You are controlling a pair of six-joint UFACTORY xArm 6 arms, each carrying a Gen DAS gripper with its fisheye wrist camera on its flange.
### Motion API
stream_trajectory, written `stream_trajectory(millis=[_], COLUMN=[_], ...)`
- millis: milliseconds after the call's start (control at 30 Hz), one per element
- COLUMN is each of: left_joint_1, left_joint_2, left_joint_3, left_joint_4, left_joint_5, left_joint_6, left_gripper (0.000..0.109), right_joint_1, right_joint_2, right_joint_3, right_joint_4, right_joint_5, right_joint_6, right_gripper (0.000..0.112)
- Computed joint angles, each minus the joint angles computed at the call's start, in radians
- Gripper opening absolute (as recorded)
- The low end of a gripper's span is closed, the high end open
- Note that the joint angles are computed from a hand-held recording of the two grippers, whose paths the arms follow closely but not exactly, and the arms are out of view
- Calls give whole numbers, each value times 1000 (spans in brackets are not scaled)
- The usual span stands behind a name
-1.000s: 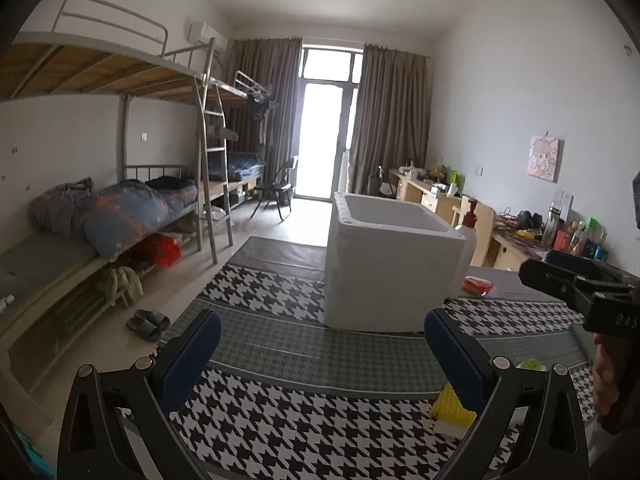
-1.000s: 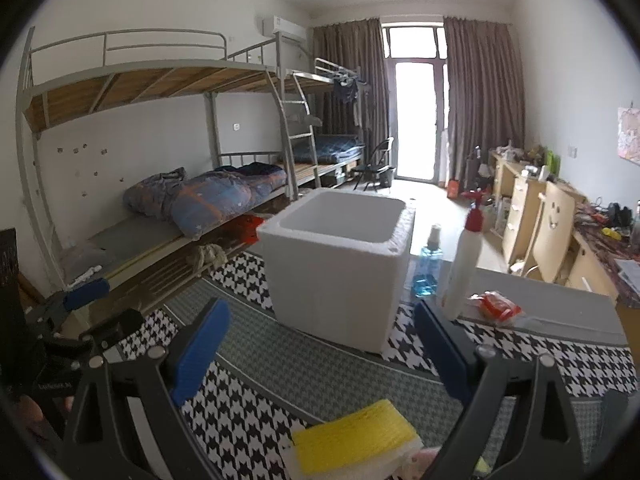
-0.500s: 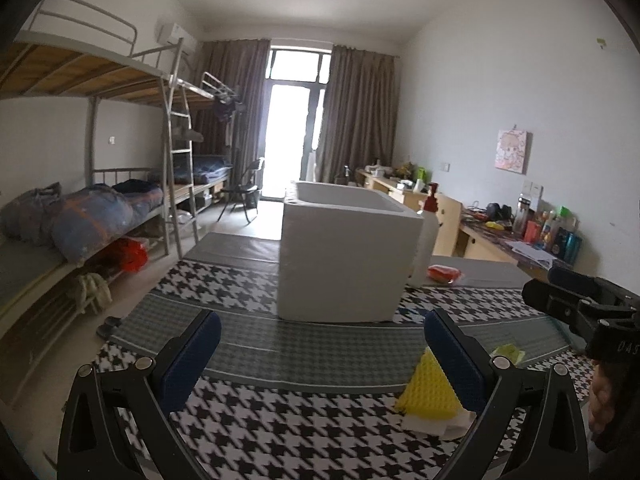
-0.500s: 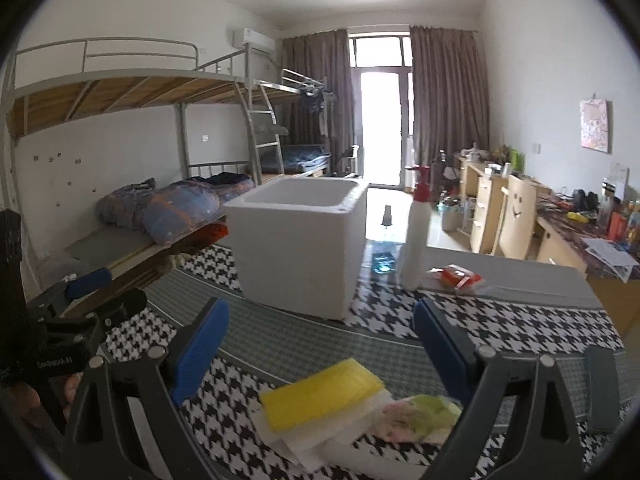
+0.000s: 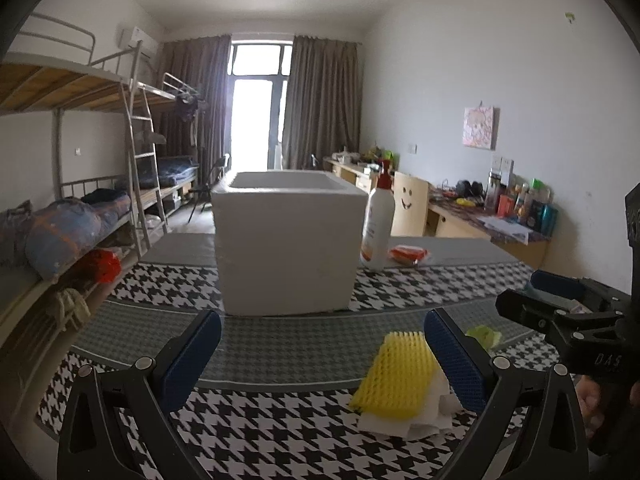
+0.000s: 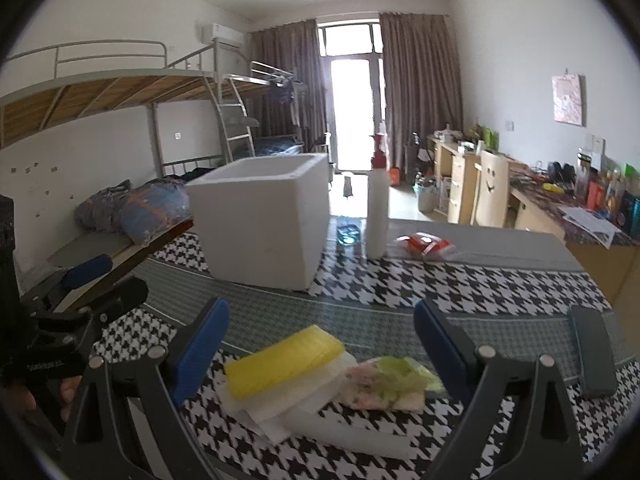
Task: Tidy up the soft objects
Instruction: 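Move both grippers back to the remaining soft items on the table, then close the left gripper on the yellow mesh sponge and lift it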
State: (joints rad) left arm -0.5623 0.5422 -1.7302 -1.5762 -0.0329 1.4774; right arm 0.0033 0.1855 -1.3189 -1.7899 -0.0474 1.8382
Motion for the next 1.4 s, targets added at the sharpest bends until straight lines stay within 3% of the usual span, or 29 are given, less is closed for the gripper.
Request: stream_trajectory(millis=[167, 400, 667, 833, 1000, 1200, 1400], left_joint_1=[-8, -3, 5, 3, 11, 10, 14], left_joint_2=[13, 36, 64, 75, 98, 115, 141], left_joint_3=[26, 51, 41, 25, 11, -11, -50], left_joint_4=[229, 577, 822, 846, 1031, 1057, 1107], left_joint_5=[18, 55, 98, 138, 170, 206, 257], left_joint_6=[-213, -529, -740, -747, -905, -906, -925], left_gripper=[102, 102, 102, 102, 102, 101, 89], right_joint_1=[-20, -38, -58, -61, -55, -40, -37], right_joint_2=[-7, -20, -24, -23, -21, -15, -10], right_joint_3=[28, 84, 139, 165, 188, 210, 216], right_joint_4=[18, 136, 322, 441, 601, 786, 861], right_joint_5=[-5, 2, -2, 5, 18, 45, 59], right_joint_6=[-4, -121, -294, -403, -549, -717, -781], right_gripper=[96, 96, 96, 96, 96, 96, 96])
